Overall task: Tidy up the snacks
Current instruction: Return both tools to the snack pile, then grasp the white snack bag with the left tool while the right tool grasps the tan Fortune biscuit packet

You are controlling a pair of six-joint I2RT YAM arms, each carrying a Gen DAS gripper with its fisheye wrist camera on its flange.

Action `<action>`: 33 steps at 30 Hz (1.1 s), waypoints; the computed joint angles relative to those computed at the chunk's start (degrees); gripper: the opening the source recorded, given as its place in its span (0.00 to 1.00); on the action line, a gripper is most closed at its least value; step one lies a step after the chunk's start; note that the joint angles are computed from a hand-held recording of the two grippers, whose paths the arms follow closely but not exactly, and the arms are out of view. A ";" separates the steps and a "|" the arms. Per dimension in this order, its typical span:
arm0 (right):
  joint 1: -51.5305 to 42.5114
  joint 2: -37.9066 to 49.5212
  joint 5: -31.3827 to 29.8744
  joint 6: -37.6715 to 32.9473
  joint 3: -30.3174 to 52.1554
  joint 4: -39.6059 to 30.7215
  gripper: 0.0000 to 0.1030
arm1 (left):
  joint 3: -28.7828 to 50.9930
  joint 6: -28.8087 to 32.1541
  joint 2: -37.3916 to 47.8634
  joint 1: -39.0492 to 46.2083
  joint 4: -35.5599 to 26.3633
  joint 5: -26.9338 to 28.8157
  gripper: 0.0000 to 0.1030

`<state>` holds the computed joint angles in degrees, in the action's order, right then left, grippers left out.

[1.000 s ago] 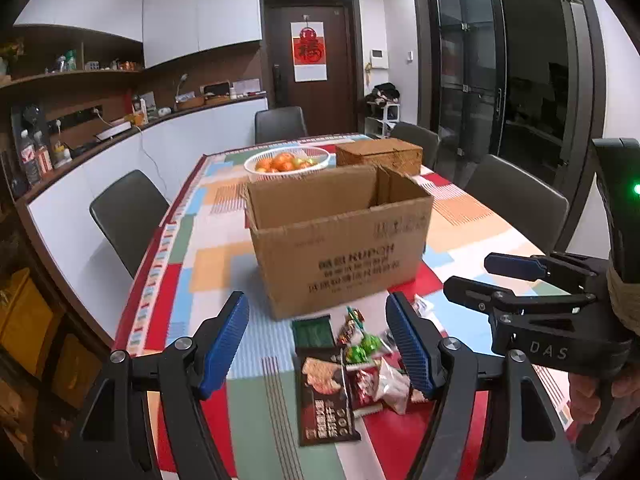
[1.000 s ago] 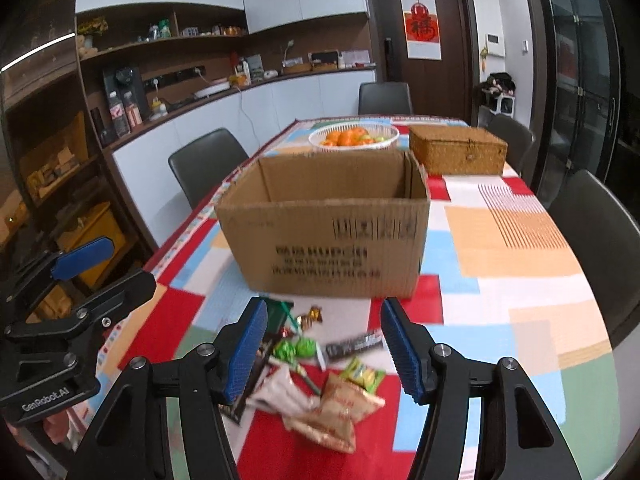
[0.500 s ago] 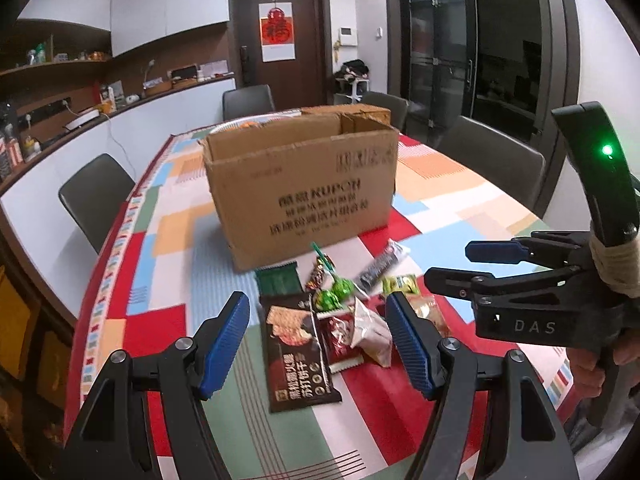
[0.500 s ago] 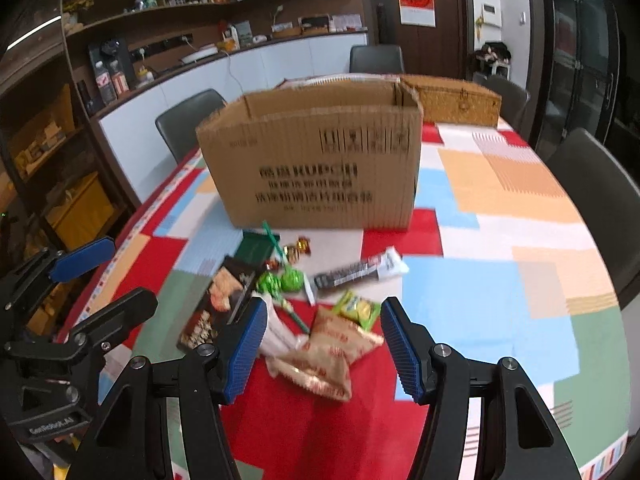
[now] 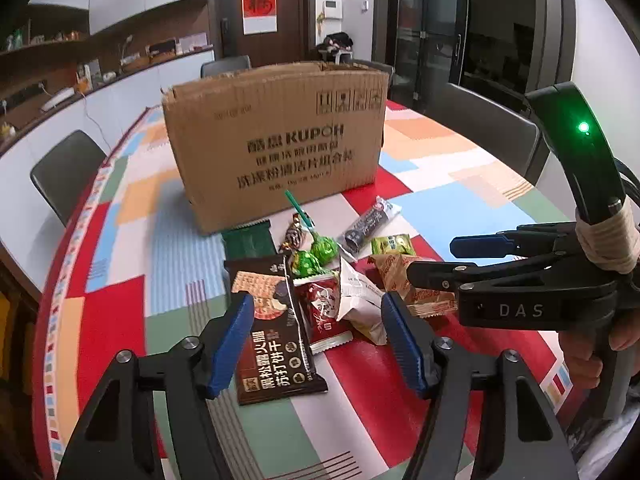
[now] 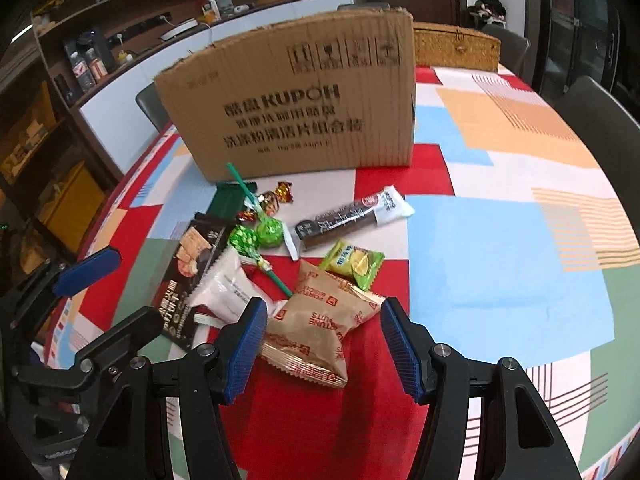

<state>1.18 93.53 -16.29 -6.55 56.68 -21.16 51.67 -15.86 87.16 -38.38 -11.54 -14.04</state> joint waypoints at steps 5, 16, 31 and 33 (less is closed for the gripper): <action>-0.40 2.48 -0.85 0.71 1.11 -0.09 0.58 | 0.86 -0.53 3.07 1.56 1.62 4.04 0.61; -2.46 6.13 -4.79 0.22 2.73 -0.78 0.58 | 5.17 0.19 10.10 2.20 2.02 8.34 0.53; -3.62 10.28 -9.29 -1.49 5.97 -3.32 0.52 | 7.52 1.12 12.83 1.26 1.33 9.61 0.26; -3.49 10.47 -9.72 -1.67 6.12 -3.44 0.49 | 7.23 0.83 12.13 1.06 0.91 9.08 0.25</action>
<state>-2.31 104.00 -26.01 -8.22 62.81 -24.60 58.90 -15.03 99.29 -37.32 -10.63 -4.96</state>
